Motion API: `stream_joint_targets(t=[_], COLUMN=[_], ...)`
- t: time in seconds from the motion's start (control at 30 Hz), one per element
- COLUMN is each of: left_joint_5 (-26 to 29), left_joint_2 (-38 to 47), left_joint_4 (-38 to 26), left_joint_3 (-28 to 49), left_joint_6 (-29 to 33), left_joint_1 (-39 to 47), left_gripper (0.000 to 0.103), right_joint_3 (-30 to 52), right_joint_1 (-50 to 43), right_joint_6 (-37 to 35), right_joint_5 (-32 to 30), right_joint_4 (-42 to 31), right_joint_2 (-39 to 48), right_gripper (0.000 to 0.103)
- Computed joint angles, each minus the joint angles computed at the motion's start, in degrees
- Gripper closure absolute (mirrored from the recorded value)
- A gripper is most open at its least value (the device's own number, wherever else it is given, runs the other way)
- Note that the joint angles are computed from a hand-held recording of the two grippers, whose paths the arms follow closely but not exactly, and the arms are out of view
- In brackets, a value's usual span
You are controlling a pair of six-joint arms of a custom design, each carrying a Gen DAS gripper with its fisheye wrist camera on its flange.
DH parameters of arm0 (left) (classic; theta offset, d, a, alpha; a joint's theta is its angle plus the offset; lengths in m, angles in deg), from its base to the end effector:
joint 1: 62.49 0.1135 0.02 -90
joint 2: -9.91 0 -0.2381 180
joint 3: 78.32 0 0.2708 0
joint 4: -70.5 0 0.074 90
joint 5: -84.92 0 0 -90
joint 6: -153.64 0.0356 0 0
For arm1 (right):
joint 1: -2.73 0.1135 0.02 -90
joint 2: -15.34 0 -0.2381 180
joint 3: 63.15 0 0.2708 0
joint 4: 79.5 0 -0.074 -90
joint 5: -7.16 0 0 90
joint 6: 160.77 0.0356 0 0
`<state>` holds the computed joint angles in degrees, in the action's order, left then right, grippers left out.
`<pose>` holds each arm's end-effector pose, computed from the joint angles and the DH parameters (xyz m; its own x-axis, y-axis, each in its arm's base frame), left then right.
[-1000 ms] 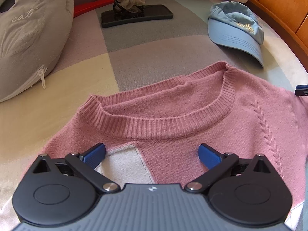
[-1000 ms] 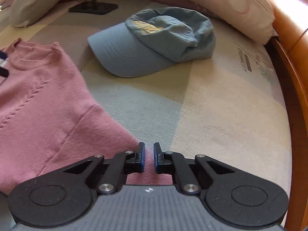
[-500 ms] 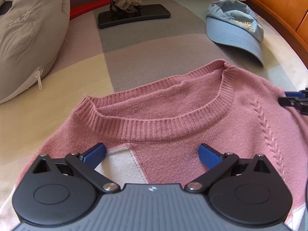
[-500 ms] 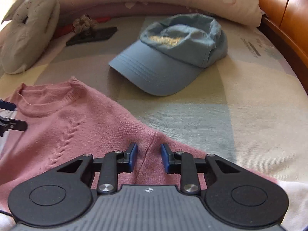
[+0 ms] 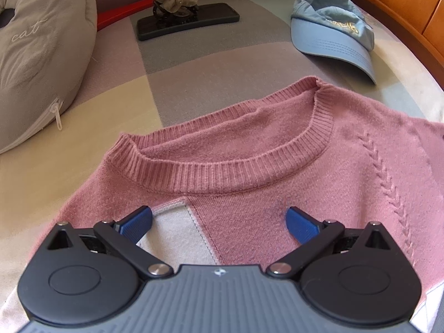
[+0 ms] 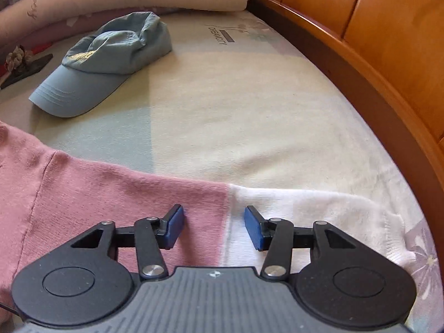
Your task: Fold clothes
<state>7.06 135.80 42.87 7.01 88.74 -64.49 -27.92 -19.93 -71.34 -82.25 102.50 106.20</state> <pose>0.4052 -0.0216 0.0293 -0.7926 0.4426 -0.4193 0.4952 0.8686 -0.0192 0.2227 -0.0934 0.0398 -0.7469 0.3010 -0.5929 0.3835 0.9234 -0.0142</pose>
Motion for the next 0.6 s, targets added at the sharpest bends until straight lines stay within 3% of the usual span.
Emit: stream_joint_targets(t=[0.07,0.13,0.2,0.3,0.33,0.43,0.6], left_joint_5=[0.0,-0.3,-0.9,-1.5,-1.6,-2.4,-3.4], left_joint_2=[0.3,0.4,0.1,-0.6,-0.8,-1.7,-5.0], left_joint_4=[-0.8,-1.2,-1.4,-1.2,-1.1,-0.8,-0.7], left_joint_3=[0.7,1.0,0.9,0.0,-0.3,-1.3,-4.0], left_joint_6=[0.4,0.2,-0.2,0.0,0.0,0.3,0.6], left_joint_1=[0.1,-0.1,-0.4,-0.6,-0.6,-0.6,-0.6], left_gripper=[0.001,0.001,0.001,0.001,0.001,0.001,0.001], right_joint_3=[-1.1,-1.9,-2.3,-6.1,-6.2,-5.1,-6.6], right_joint_1=[-7.1,-14.1,-14.0,-19.6,-21.1,-24.6,-23.5], right_joint_6=[-1.9,-4.8,-6.6,-7.8,-8.5,-13.4,-8.9], right_joint_5=[-0.4,-5.6,1.1,-4.0,-5.1,-6.1,-0.2], right_joint_4=[-1.3,-2.9,-4.9,-5.2,-5.3,-4.2,-12.3], right_joint_2=[-2.5,-4.5,-6.3,-13.3,-12.8,-7.9,-16.5], right_gripper=[0.048,0.054,0.046,0.039,0.033,0.033,0.033])
